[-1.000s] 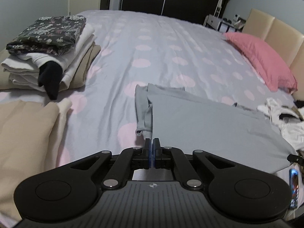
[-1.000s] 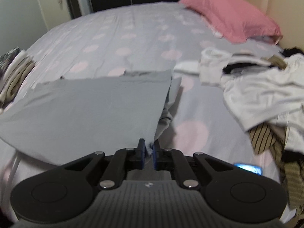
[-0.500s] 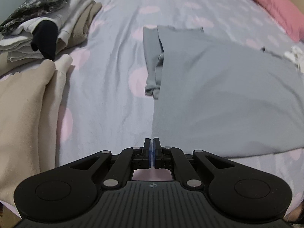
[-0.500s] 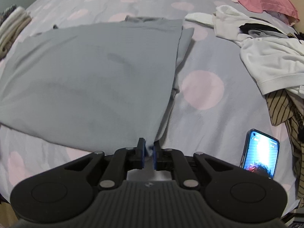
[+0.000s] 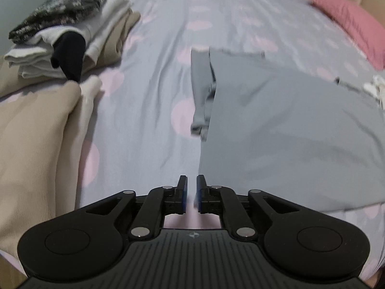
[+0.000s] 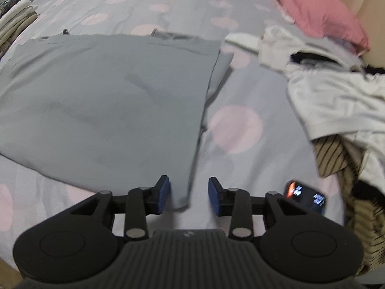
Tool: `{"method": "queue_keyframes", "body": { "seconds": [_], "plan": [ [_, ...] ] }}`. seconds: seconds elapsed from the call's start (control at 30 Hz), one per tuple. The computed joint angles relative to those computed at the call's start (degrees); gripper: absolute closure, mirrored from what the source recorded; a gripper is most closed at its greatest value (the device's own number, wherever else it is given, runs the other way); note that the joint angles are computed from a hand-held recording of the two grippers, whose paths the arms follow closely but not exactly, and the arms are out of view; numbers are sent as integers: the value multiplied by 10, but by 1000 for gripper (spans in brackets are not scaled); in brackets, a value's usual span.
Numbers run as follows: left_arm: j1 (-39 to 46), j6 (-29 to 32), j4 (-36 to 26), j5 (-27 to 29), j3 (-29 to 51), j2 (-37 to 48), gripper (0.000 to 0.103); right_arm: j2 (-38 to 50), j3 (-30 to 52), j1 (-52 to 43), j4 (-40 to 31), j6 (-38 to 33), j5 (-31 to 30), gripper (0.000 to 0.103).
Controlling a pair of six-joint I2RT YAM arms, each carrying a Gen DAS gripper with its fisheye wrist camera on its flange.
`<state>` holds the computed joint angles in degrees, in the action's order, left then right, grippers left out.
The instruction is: Fold clothes
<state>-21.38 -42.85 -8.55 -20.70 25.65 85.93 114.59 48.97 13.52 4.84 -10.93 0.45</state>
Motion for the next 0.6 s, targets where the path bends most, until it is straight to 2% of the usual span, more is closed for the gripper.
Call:
{"method": "queue_keyframes", "body": {
  "seconds": [0.03, 0.13, 0.23, 0.4, 0.6],
  "plan": [
    [-3, -3, 3, -7, -1, -5, 93, -4, -3, -1, 7, 1, 0, 62],
    [-7, 0, 3, -18, 14, 2, 92, -18, -8, -5, 29, 12, -13, 48],
    [7, 37, 13, -6, 35, 14, 92, -25, 11, -10, 17, 6, -31, 48],
    [24, 96, 5, 37, 67, -6, 90, -25, 98, -49, -83, -1, -100, 48],
    [76, 189, 12, 83, 118, 3, 88, 16, 247, -110, -234, -5, -209, 48]
  ]
}}
